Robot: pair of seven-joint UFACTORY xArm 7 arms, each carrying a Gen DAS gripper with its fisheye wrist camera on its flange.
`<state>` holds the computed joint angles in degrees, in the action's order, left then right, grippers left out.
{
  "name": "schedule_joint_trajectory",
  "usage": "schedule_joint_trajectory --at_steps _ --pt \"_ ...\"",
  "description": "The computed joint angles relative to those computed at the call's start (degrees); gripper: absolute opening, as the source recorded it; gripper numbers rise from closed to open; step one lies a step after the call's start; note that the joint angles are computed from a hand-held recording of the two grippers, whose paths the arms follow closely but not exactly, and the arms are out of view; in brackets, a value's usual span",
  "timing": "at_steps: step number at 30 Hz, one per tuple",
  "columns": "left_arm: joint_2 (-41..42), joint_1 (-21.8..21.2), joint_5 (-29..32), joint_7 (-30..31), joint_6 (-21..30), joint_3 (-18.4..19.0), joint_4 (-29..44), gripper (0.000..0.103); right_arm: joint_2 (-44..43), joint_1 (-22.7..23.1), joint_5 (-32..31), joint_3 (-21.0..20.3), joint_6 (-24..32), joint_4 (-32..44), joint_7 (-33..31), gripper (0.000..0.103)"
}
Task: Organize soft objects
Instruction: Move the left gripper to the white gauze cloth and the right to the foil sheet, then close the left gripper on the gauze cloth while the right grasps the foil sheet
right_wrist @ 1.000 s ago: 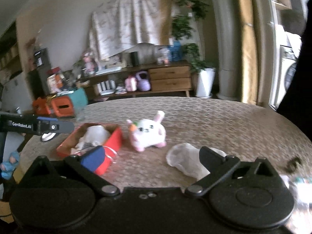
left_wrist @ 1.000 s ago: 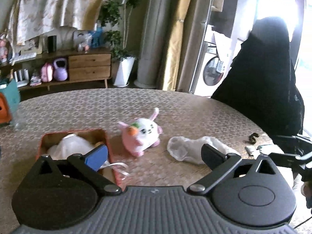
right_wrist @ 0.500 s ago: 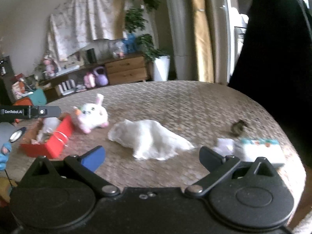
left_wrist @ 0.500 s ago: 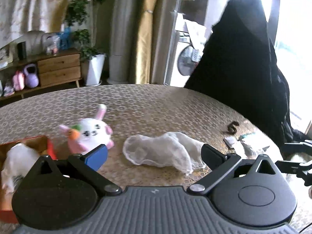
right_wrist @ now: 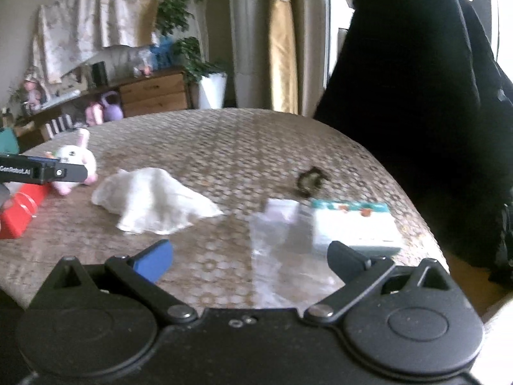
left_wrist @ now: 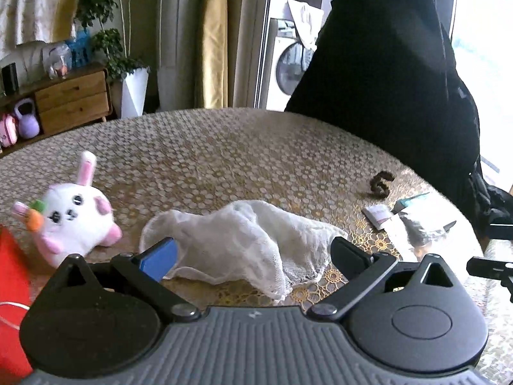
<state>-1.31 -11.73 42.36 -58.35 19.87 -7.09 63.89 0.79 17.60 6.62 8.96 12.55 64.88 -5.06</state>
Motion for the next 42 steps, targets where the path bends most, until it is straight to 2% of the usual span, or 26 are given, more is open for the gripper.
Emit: schedule_joint_trajectory --at_steps 5,14,22,28,34,36,38,40,41,42 --pt "5.7 -1.5 0.6 0.4 2.1 1.1 4.9 0.103 3.6 -0.9 -0.8 -0.5 1.2 2.3 -0.2 0.103" --pt "13.8 -4.8 -3.5 5.0 3.9 5.4 11.7 0.103 8.7 -1.8 -1.2 -0.7 3.7 6.0 1.7 0.103" --pt "17.8 -6.0 -9.0 8.5 4.6 7.3 14.6 0.103 13.1 -0.4 -7.4 -2.4 5.7 9.2 7.9 0.103" --pt "19.2 -6.4 -12.2 11.3 3.9 7.9 15.2 0.101 13.5 1.6 -14.3 -4.3 4.6 8.7 12.6 0.093" --pt "19.4 -7.8 -11.5 11.5 4.9 9.1 15.8 0.081 13.0 1.1 -14.9 -3.4 3.5 8.2 12.2 0.074" --pt "19.4 -8.4 -10.3 10.7 6.2 9.6 16.2 0.069 12.8 1.5 -15.6 -3.7 2.7 7.8 13.0 0.059" --pt "19.2 -8.5 -9.5 10.2 7.1 9.6 16.3 0.063 12.8 1.5 -15.8 -3.5 2.4 7.8 12.9 0.05" --pt "18.9 -8.3 -8.9 9.7 7.6 9.5 16.3 0.048 12.6 1.3 -15.4 -2.9 2.3 7.5 11.9 0.041" --pt "18.8 -8.1 -9.0 9.9 7.6 9.3 16.2 0.036 12.6 1.3 -15.3 -2.7 2.4 7.7 11.6 0.032" --pt "18.6 -7.5 -10.0 10.6 7.5 8.8 16.1 0.03 12.6 1.9 -16.1 -3.1 2.5 7.7 12.2 0.023"
